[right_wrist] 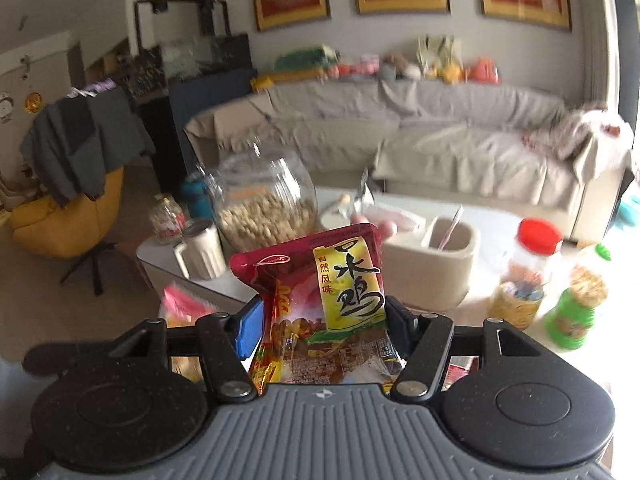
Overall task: Organize snacks
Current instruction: 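Carry both snacks over the pink box and open both tools to drop them, then grasp the yellow stick snack with the left tool while the right tool grasps the brown lollipop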
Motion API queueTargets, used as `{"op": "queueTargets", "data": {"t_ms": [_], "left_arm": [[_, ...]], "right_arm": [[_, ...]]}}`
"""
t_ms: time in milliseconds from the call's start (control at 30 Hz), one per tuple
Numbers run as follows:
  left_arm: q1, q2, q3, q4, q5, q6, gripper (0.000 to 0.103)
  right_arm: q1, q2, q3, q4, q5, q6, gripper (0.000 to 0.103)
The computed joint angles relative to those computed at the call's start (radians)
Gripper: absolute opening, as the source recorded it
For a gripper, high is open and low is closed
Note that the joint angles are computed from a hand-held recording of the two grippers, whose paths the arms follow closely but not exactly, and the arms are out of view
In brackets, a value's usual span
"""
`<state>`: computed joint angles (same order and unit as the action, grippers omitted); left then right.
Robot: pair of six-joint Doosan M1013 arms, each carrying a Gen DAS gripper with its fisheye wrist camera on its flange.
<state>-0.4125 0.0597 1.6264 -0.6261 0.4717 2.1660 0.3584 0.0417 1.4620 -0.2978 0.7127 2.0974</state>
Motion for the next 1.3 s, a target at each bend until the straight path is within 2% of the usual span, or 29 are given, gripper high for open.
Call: {"op": "queueTargets", "data": {"t_ms": [100,133,167,233,267,300,333,400,467,500,567,667,733,800,867,900,933,967,1033,1133,1300], "left_arm": [[0.022,0.067,-0.045,-0.029,0.062,-0.003,0.027],[0.031,0.090,-0.063,-0.040,0.093,-0.018,0.027],[0.042,0.116,-0.091,-0.045,0.150,-0.050,0.027],[0.068,0.172,-0.143,-0.096,0.275,-0.090,0.028],[0.079,0.185,-0.150,-0.138,0.291,-0.084,0.028],[0.088,0.190,-0.148,-0.176,0.279,-0.063,0.028],[0.093,0.187,-0.142,-0.207,0.254,-0.045,0.027],[0.102,0.184,-0.127,-0.278,0.203,-0.013,0.027],[0.110,0.195,-0.144,-0.290,0.218,-0.023,0.027],[0.107,0.195,-0.149,-0.278,0.217,-0.044,0.027],[0.103,0.184,-0.134,-0.293,0.171,-0.040,0.027],[0.092,0.154,-0.097,-0.344,0.131,0.023,0.027],[0.094,0.144,-0.080,-0.419,0.168,0.119,0.027],[0.094,0.135,-0.062,-0.486,0.229,0.213,0.027],[0.089,0.130,-0.049,-0.516,0.294,0.266,0.027],[0.083,0.127,-0.039,-0.524,0.320,0.290,0.027],[0.075,0.123,-0.030,-0.522,0.335,0.310,0.027],[0.065,0.120,-0.022,-0.509,0.342,0.322,0.027],[0.038,0.113,-0.008,-0.448,0.343,0.318,0.027],[0.004,0.111,0.006,-0.342,0.320,0.243,0.027],[-0.022,0.106,0.022,-0.250,0.273,0.104,0.027]], "right_arm": [[-0.028,0.069,-0.037,0.043,0.025,-0.011,0.063],[-0.040,0.089,-0.044,0.064,0.028,-0.019,0.065],[-0.049,0.108,-0.053,0.089,0.035,-0.034,0.072],[-0.081,0.152,-0.083,0.204,0.098,-0.107,0.077],[-0.101,0.180,-0.111,0.278,0.148,-0.138,0.077],[-0.119,0.192,-0.119,0.336,0.174,-0.143,0.077],[-0.133,0.189,-0.109,0.379,0.159,-0.146,0.077],[-0.156,0.158,-0.056,0.472,0.061,-0.207,0.079],[-0.169,0.138,-0.025,0.530,0.015,-0.279,0.082],[-0.166,0.134,-0.027,0.501,0.018,-0.271,0.082],[-0.153,0.107,-0.009,0.406,-0.006,-0.237,0.082],[-0.121,0.047,0.052,0.157,-0.050,-0.125,0.082],[-0.103,-0.001,0.118,-0.024,-0.084,-0.057,0.082],[-0.083,-0.040,0.181,-0.191,-0.085,0.022,0.082],[-0.075,-0.072,0.231,-0.259,-0.067,0.062,0.081],[-0.081,-0.085,0.251,-0.235,-0.059,0.052,0.080],[-0.095,-0.095,0.263,-0.161,-0.053,0.008,0.072],[-0.115,-0.099,0.270,-0.053,-0.052,-0.059,0.059],[-0.157,-0.103,0.286,0.174,-0.056,-0.184,0.050],[-0.206,-0.099,0.316,0.431,-0.092,-0.294,0.041],[-0.264,-0.059,0.340,0.741,-0.136,-0.404,0.035]]}}
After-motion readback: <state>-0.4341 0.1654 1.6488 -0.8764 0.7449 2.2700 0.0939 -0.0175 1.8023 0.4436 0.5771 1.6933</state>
